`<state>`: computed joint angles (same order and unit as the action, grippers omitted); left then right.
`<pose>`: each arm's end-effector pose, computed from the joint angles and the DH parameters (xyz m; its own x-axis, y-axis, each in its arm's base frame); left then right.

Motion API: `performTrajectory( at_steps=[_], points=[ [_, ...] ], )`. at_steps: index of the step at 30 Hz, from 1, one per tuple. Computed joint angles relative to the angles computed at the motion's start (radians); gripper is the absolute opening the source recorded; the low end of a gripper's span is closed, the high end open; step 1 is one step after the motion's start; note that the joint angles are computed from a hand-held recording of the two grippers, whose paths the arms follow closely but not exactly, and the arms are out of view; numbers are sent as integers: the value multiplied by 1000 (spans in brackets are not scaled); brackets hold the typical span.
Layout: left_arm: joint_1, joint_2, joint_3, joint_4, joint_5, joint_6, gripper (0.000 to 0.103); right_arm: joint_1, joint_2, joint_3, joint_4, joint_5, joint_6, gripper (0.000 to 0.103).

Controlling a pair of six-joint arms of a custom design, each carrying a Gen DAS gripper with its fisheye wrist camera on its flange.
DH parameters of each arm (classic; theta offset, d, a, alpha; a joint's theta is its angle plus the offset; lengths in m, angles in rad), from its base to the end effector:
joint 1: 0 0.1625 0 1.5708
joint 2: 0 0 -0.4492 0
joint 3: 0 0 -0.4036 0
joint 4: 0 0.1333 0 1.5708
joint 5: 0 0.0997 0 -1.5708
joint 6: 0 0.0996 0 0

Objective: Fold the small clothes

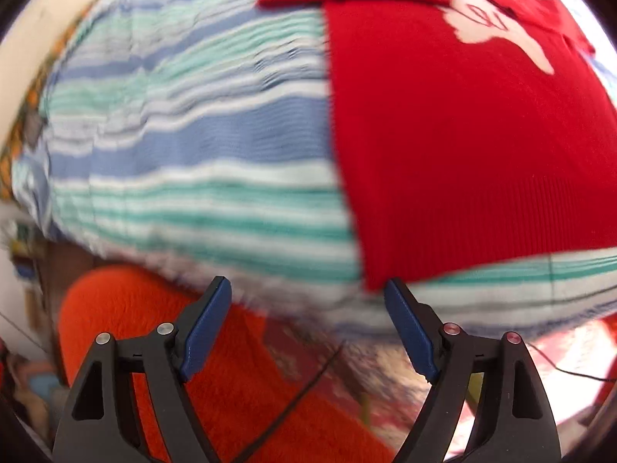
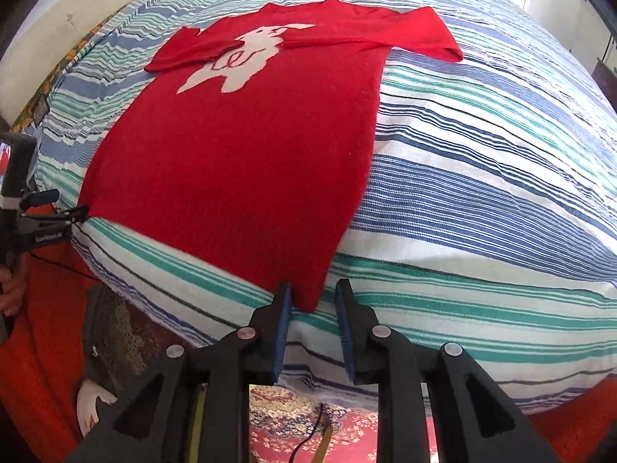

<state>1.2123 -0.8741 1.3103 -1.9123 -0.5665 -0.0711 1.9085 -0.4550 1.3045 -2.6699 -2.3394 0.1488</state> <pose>-0.0590 -0.7769 0.2739 -0.4982 0.1961 -0.8446 0.3147 0.9486 0.0346 0.3203 -0.7188 0.0121 -0.7746 0.0602 0.6295 -0.2085 0.9155 -0.3441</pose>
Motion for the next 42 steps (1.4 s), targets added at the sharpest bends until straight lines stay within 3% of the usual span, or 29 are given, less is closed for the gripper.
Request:
performTrajectory(
  at_steps=[2, 5, 8, 12, 16, 19, 21, 25, 31, 42],
  points=[
    [-2, -36, 13, -8, 4, -38, 82, 7, -23, 25, 6, -16, 32, 28],
    [-14, -71, 27, -94, 10, -31, 82, 33, -48, 67, -36, -121, 68, 29],
    [-24, -72, 29, -268, -95, 95, 83, 52, -49, 73, -130, -171, 8, 29],
    [-17, -18, 6, -371, -256, 238, 83, 56, -17, 18, -274, -71, -160, 29],
    [-11, 42, 16, -417, -252, 292, 83, 36, 40, -57, -317, 53, -289, 29],
    [13, 54, 29, -353, -215, 259, 81, 11, 73, -108, -169, 59, -248, 29],
    [34, 43, 30, -301, -246, 226, 83, -8, 70, -93, -74, 36, -162, 29],
    [36, 39, 22, -283, -265, 202, 85, -31, 37, -34, -136, 112, -110, 29],
    [34, 52, 17, -283, -238, 207, 87, -20, 60, -61, -127, 74, -125, 29],
    [26, 48, 47, -307, -226, 204, 91, -26, 52, -37, -154, 82, -131, 29]
  ],
)
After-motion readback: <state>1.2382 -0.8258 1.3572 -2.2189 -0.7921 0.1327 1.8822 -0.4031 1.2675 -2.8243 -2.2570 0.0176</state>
